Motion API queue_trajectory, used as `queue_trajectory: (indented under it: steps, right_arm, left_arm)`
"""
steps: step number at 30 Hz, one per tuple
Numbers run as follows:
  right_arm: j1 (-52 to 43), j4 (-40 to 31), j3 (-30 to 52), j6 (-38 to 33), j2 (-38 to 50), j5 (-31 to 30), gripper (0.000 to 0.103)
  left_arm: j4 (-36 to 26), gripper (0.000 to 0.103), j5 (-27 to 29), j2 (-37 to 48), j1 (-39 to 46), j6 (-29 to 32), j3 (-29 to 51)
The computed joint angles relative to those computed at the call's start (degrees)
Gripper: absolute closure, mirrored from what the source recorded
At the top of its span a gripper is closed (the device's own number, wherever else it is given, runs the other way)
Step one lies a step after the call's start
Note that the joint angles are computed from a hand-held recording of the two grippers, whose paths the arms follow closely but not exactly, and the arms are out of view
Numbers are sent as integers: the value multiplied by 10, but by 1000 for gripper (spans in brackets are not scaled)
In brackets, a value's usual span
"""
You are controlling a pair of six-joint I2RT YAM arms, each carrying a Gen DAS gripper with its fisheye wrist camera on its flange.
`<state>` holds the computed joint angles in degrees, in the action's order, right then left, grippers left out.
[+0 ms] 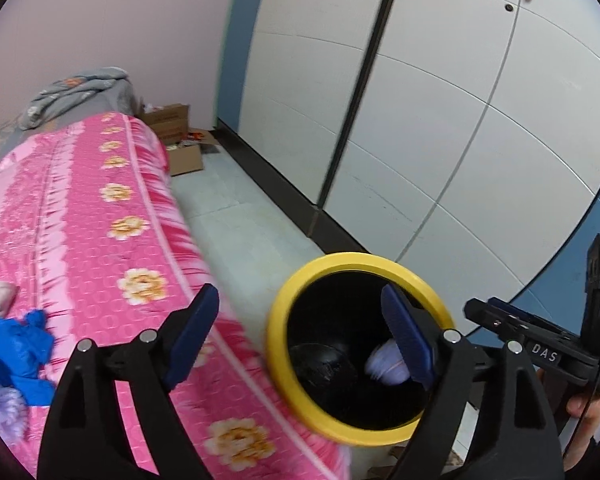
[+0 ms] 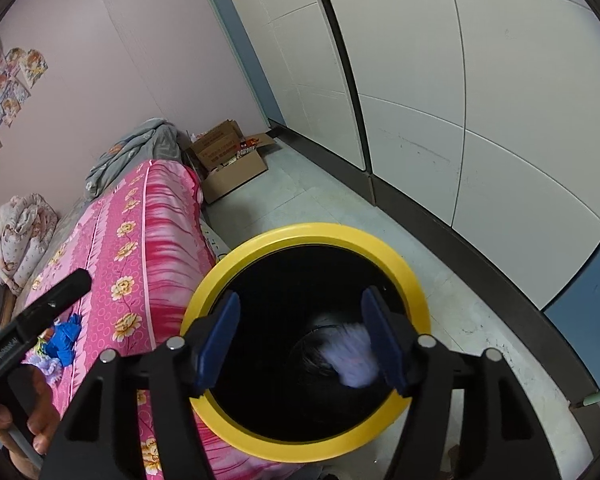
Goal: Collect trash
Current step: 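Open right gripper over bin while left gripper releases black bag into it, then move left tool to grey snack packet while right tool approaches second lavender puff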
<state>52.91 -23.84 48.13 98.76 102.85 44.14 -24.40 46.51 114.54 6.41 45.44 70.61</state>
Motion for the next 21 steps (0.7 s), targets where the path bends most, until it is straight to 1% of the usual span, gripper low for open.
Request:
queue_trajectory:
  steps: [4,6,10,13,15,21]
  right_arm:
    - [8,-19,43,-15,20,4,39]
    - [14,-35,69,-21,28,10,35]
    - [21,-54,125,-51,48,23,34]
    - [25,-57,173,-89,68,34,34]
    - [28,-58,214,-122,85,40,32]
    - [31,-60,336,-217,143,44,31]
  left_arm:
    - [-14,20,6,13,41,11,33]
    - [-31,19,11,26,67,19,63]
    - [-56,19,21,55,113,25,127]
    - [-84,18,30,86,150,26,196]
    - [-88,18,33,99,168,25,224]
    - [-124,17,41,169,226,25,364]
